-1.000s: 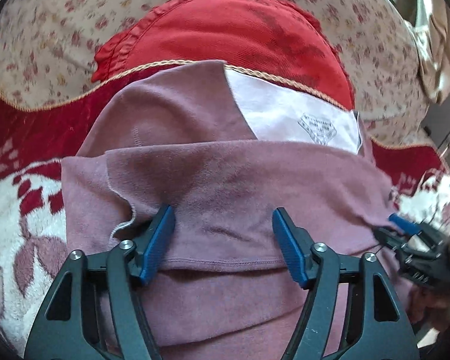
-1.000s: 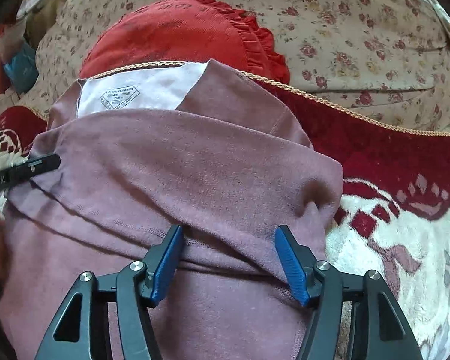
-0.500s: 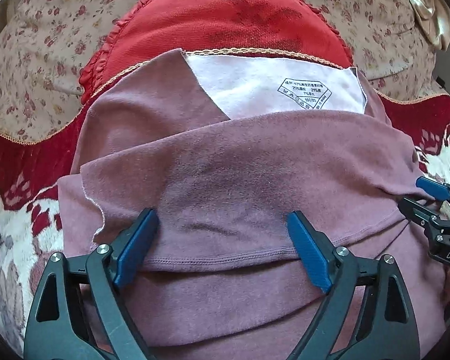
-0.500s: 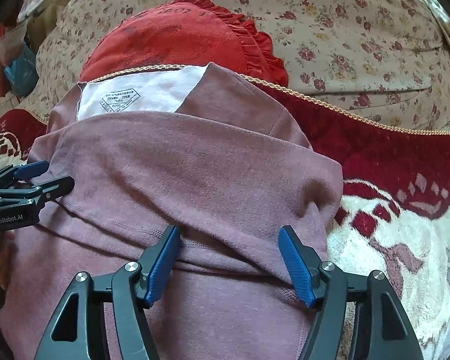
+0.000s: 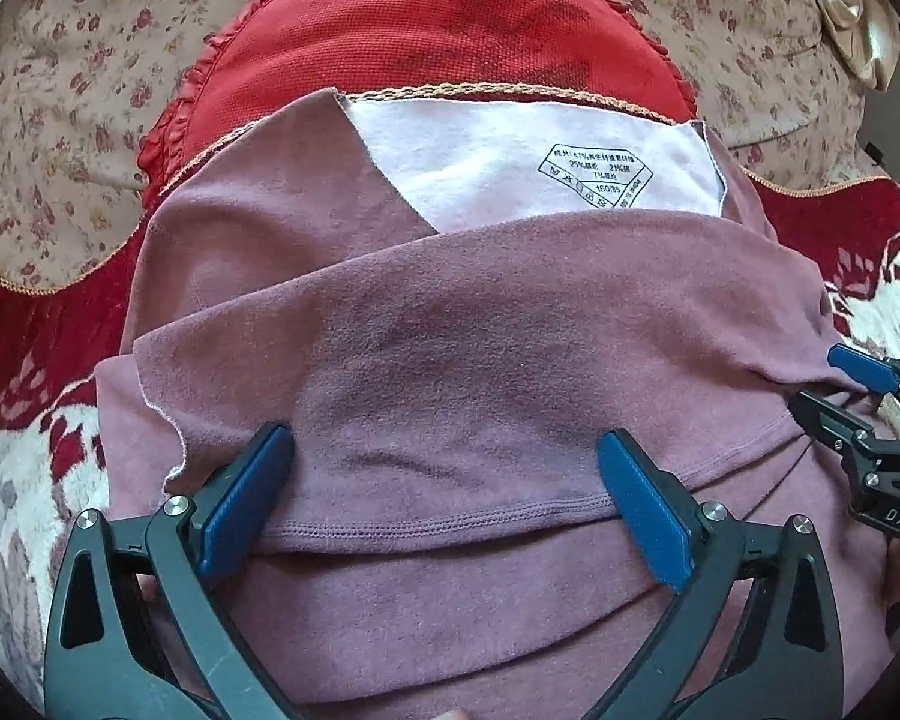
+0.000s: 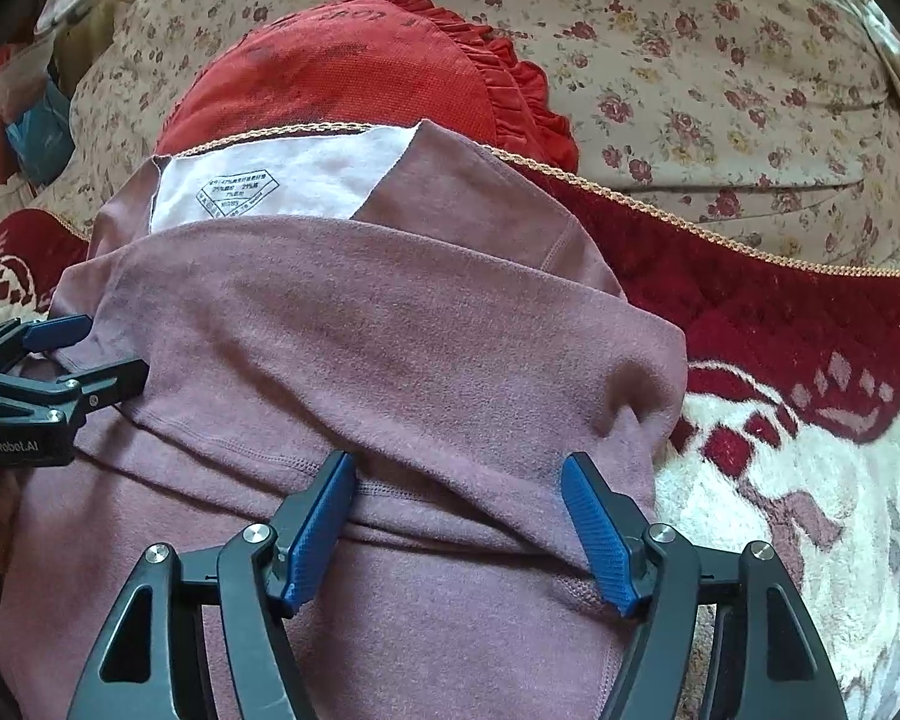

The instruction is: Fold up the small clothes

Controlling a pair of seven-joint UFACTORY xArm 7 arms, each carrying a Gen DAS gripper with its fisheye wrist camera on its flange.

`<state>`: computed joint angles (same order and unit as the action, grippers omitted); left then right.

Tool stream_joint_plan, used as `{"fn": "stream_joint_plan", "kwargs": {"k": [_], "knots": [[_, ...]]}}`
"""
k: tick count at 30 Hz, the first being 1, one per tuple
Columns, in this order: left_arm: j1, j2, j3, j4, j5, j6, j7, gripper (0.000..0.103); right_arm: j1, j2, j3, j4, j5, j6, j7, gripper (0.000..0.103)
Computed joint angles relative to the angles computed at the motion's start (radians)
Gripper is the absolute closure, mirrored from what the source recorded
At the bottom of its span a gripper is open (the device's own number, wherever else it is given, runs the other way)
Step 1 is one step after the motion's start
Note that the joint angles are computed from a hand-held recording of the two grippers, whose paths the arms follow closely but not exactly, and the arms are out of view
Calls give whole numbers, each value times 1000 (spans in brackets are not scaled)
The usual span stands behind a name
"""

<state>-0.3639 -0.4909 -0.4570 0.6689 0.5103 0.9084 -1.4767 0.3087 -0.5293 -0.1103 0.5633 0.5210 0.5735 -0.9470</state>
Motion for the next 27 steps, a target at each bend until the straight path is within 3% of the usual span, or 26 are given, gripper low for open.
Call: {"fn": "stream_joint_plan", "kwargs": {"k": [10,16,19,22,27], "knots": [[-9,49,-9,41,19,64,9,0,3,-9,-1,-8,-9,-7,7,34],[-30,40,12,30,21,49,14,0,-34,-41,5,-7,-45,59,41,33],[-33,7,8,8,21,29,3,1,-74,-126,19,-55,-120,100,48,32],[-27,-45,-25,-10,37,28,-42,1,-115,-234,-29,-92,-160,223,50,32],[-47,-138,-124,31,36,140,-98,1,-272,-469,-140,-148,-257,483,19,32]]}}
